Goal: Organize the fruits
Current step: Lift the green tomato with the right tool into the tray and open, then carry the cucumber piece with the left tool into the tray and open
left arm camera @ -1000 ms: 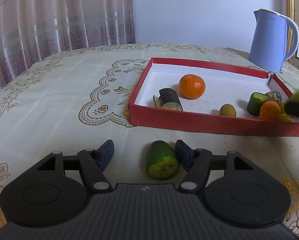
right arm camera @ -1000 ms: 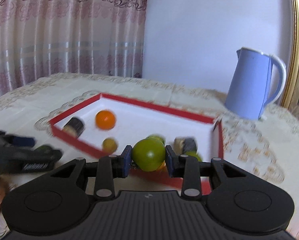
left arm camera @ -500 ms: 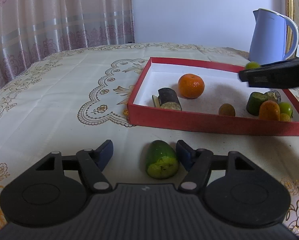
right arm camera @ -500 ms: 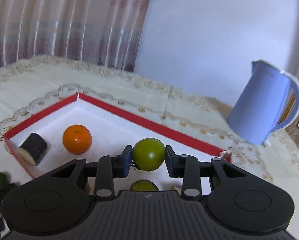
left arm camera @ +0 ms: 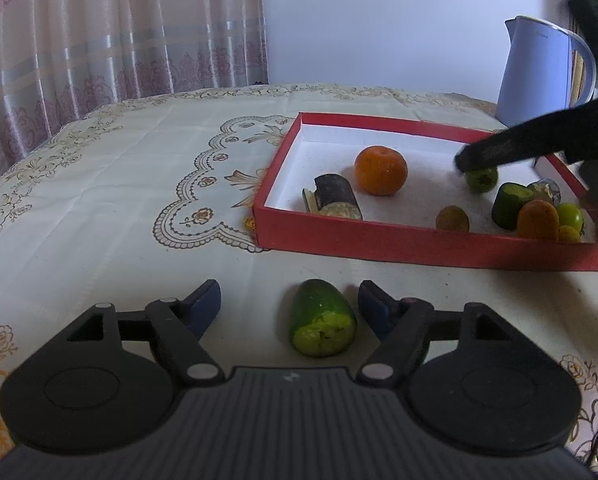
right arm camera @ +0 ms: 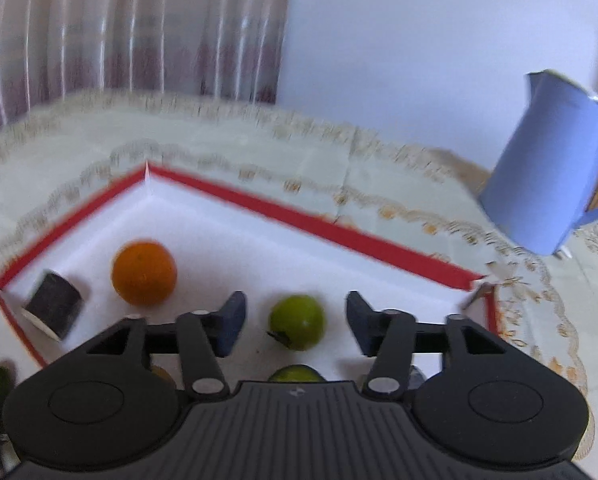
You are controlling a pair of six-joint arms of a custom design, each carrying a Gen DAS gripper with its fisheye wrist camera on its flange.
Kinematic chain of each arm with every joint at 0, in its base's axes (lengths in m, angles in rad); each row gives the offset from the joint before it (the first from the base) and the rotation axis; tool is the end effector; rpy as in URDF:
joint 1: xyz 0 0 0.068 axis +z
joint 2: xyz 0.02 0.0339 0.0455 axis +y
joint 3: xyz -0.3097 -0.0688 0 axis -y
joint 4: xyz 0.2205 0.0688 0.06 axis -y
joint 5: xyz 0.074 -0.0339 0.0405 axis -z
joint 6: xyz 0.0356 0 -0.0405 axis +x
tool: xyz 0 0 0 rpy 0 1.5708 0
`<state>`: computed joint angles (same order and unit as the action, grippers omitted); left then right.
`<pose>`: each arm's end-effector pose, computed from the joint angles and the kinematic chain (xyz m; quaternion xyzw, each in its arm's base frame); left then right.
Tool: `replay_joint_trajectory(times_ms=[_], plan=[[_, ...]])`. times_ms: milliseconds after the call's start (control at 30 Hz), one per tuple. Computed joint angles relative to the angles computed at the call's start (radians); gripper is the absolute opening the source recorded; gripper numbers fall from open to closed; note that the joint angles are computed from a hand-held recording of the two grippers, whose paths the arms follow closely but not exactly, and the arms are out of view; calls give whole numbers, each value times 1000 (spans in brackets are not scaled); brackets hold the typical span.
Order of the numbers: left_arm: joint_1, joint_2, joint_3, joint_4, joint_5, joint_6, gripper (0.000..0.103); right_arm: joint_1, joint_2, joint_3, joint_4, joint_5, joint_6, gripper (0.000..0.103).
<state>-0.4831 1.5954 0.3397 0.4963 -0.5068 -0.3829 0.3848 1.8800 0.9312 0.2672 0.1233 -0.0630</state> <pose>0.2110 -0.0912 0.1597 -0.0543 0.8933 0.0488 0.4434 0.3505 0.1372 0.1954 -0.1742 0.8845 0.0139 0.4326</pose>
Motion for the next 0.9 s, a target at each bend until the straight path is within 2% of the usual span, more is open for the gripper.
replay_joint_trajectory(times_ms=[33,67,233,367,533,800,900], plan=[[0,0,-1,0,0,0,74,-9,-35,-46,42,-12,13,74],[-1,0,-2,1,-1,-1,74,-19,-80,-104,87,-32,24,75],[-1,0,-1,0,-2,0,74,-97,-305,-386,228,-166,4,77],[3,2,6,-8,2,-1,80,-148,-415,-551,299,-208,-31,77],[0,-5,14,-29,-1,-7,82,-194,-427,-628,316,-272,-31,77],[-6,1,20,-31,-14,-4,82,-177,-323,-674,392,-224,20,77],[-11,1,20,-32,-21,-1,81,-186,-294,-644,362,-232,43,80]])
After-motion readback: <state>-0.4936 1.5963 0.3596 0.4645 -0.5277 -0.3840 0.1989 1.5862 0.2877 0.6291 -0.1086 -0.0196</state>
